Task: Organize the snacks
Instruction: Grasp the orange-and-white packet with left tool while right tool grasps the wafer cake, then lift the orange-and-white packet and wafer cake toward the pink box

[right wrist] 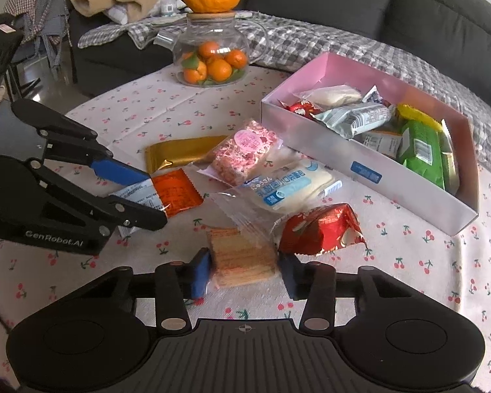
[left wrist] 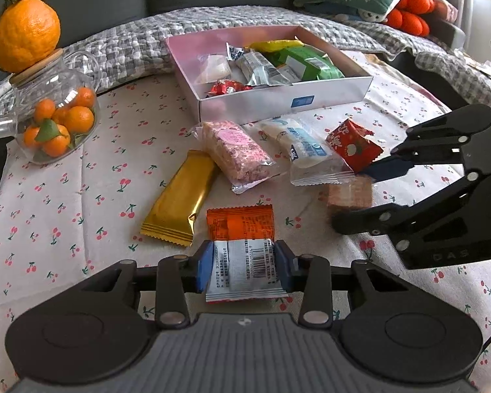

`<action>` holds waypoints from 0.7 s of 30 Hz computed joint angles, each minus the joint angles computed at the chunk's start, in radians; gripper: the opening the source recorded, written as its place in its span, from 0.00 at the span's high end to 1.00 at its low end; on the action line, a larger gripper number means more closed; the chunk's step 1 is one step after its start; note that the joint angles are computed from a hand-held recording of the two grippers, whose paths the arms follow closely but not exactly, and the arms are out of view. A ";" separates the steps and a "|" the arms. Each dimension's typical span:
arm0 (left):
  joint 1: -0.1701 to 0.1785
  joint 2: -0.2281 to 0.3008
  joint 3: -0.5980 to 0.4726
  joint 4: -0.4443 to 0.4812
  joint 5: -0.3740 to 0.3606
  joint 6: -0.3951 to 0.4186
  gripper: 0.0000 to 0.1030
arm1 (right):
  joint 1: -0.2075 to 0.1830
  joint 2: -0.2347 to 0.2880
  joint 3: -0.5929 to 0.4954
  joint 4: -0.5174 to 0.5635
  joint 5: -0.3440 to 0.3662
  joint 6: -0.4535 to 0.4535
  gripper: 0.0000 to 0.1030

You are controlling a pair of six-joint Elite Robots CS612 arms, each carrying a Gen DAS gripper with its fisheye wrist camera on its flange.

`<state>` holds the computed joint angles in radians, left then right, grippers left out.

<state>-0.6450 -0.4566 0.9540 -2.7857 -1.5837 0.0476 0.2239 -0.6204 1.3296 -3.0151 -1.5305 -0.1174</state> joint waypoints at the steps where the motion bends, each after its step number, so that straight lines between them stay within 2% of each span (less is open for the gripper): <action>1: 0.000 -0.002 0.001 0.002 0.001 -0.001 0.65 | -0.002 -0.004 0.005 0.001 0.009 0.008 0.58; 16: -0.002 -0.025 0.030 -0.021 -0.024 -0.030 0.65 | -0.043 -0.071 0.123 -0.071 0.068 0.108 0.59; 21: -0.006 -0.027 0.030 -0.029 -0.038 -0.025 0.65 | -0.050 -0.089 0.155 -0.098 0.057 0.128 0.59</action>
